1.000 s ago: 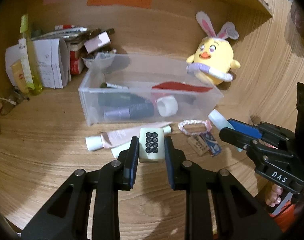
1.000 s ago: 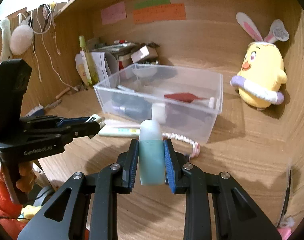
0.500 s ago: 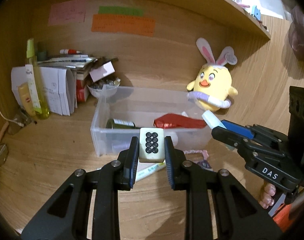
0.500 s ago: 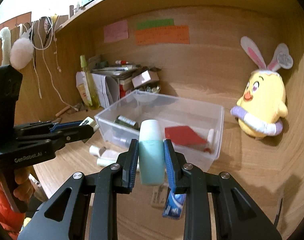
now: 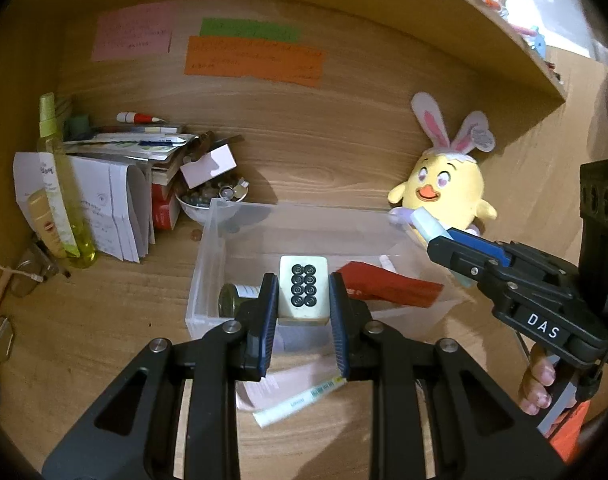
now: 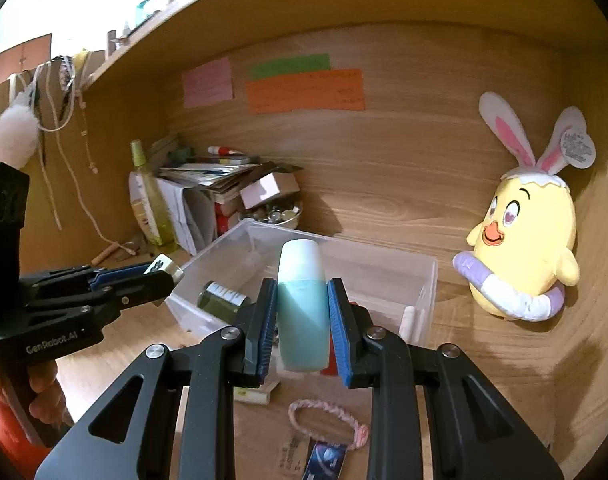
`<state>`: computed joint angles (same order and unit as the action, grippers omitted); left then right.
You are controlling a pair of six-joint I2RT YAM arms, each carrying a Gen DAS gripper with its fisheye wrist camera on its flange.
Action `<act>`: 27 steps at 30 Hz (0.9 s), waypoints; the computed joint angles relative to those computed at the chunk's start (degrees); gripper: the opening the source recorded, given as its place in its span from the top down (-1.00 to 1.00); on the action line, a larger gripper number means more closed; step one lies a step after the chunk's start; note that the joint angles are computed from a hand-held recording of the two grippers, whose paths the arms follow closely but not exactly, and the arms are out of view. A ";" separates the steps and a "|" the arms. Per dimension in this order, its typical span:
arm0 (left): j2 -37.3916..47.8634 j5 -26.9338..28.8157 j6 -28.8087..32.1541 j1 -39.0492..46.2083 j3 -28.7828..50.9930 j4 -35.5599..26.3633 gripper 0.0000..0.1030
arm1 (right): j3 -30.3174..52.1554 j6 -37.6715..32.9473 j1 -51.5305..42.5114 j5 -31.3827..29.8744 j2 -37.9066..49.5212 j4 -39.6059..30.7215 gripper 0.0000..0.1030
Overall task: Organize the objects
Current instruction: 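Carry the teal bottle over the box with the right tool while the left tool carries the mahjong tile in, then release the teal bottle into the box with the right tool while the left tool releases the tile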
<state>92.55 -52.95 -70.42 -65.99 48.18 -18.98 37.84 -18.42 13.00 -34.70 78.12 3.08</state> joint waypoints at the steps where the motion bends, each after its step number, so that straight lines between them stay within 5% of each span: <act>1: 0.05 0.63 0.87 0.74 -0.22 0.81 0.52 | 1.00 0.40 0.35 0.23 1.38 -0.03 0.55; 20: 5.19 12.84 9.89 13.54 -3.70 13.25 0.52 | 9.29 1.61 5.10 9.29 17.97 -0.48 0.55; 27: 6.71 12.62 11.56 13.59 -2.50 13.22 0.53 | 9.97 1.50 6.78 12.22 19.56 -0.32 0.55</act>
